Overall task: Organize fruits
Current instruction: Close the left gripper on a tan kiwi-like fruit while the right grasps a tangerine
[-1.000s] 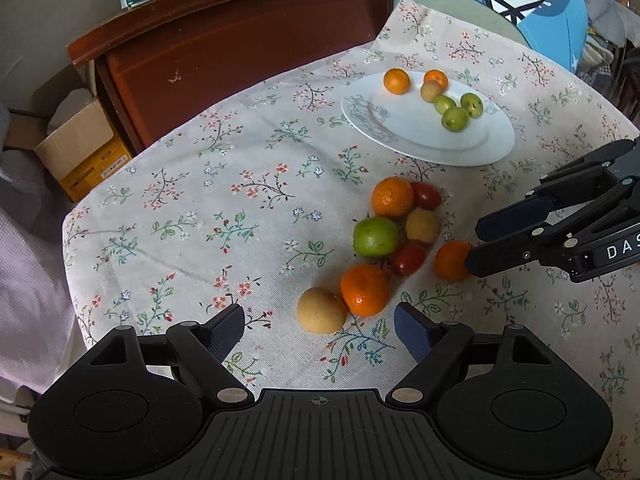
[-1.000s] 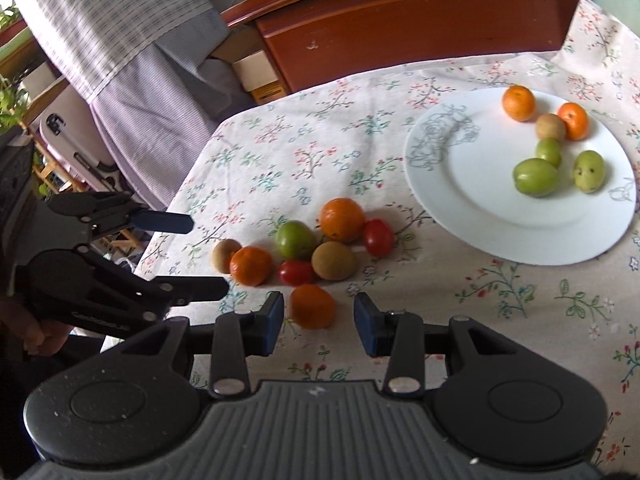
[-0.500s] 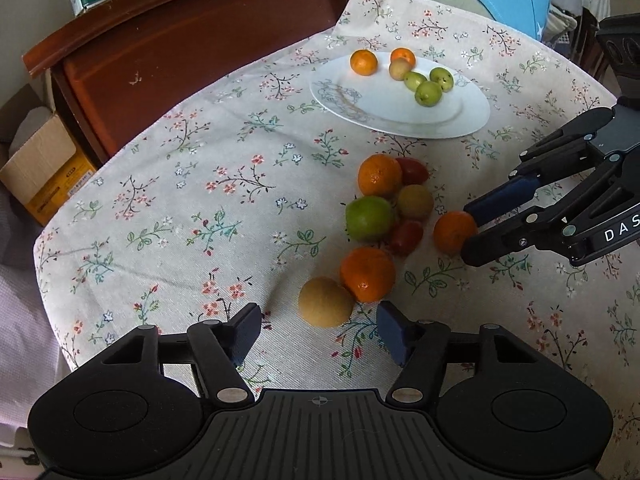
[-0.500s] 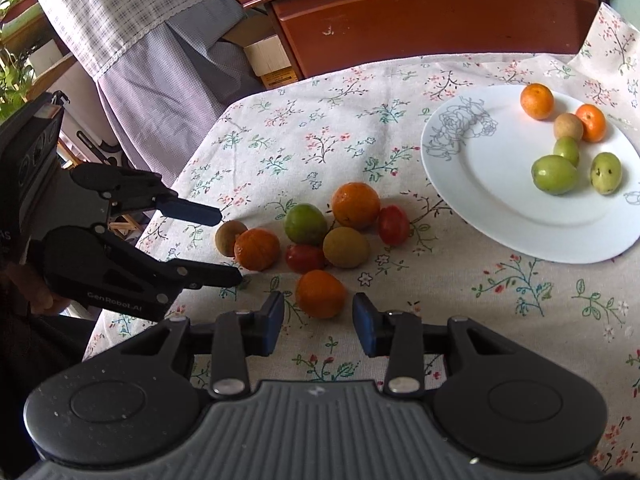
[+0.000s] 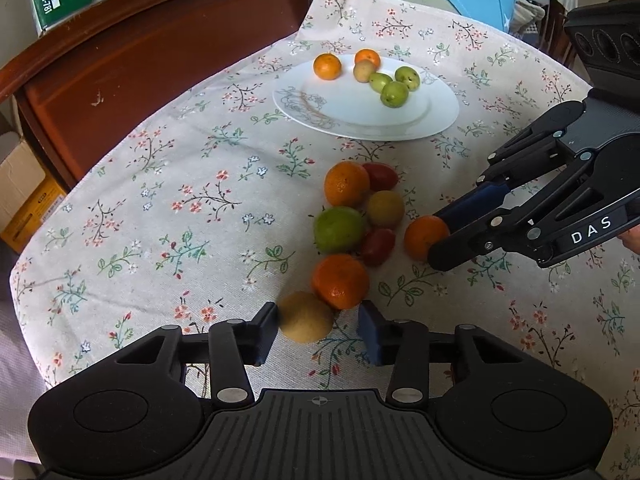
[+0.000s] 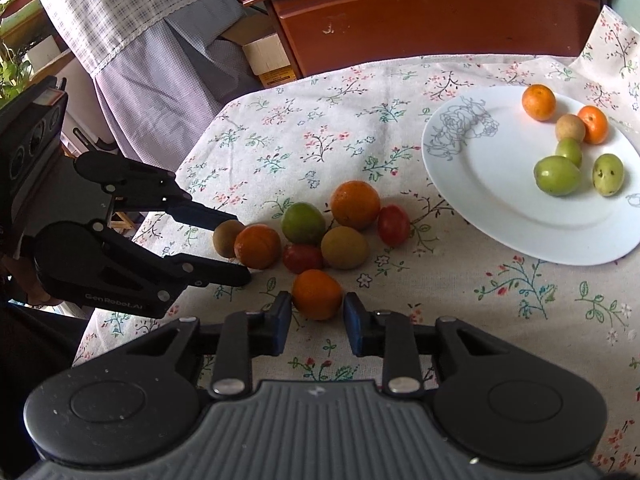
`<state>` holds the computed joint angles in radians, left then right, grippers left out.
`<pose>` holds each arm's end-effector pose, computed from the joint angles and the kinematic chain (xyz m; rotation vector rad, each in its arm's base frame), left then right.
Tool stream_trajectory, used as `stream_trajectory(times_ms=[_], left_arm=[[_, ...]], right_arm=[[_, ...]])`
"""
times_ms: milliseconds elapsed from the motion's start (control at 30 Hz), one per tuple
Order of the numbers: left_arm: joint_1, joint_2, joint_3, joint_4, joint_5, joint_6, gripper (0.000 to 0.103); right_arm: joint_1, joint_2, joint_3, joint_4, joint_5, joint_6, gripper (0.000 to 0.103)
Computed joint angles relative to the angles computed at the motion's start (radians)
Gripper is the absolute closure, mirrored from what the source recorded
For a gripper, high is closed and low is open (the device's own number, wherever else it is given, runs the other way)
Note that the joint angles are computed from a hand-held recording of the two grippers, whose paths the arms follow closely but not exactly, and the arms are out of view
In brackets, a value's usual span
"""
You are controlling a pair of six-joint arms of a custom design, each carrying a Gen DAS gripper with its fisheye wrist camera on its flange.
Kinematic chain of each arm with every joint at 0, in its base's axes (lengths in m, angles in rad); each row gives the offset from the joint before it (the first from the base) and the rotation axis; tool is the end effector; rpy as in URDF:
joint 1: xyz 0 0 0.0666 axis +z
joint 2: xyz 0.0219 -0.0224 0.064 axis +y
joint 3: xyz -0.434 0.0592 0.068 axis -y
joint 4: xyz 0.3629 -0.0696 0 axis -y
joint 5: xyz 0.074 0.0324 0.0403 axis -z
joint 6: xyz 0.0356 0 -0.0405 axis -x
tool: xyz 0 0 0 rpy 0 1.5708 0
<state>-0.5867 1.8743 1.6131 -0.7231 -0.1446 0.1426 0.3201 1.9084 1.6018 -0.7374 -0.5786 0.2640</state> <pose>0.5251 -0.3434 0.3396 0.5056 2.4919 -0.1017 0.5899 0.2156 0.3182 -0.9230 2.3648 0.7720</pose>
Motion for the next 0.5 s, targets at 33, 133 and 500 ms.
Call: stream_trajectory(times_ms=[33,133,500], left_arm=[[-0.001,-0.001,-0.001,0.0,0.004,-0.003,0.07],[-0.01,-0.005,0.0,0.003,-0.015,-0.012,0.076],[-0.019,-0.004,0.005,-0.004,-0.063,0.005,0.076]], right_arm=[[0.0,0.0,0.0,0.002,0.0,-0.002,0.075],[0.0,0.0,0.001,0.004,0.004,-0.005,0.076],[0.004,-0.005,-0.006,0.014,0.012,-0.009,0.075]])
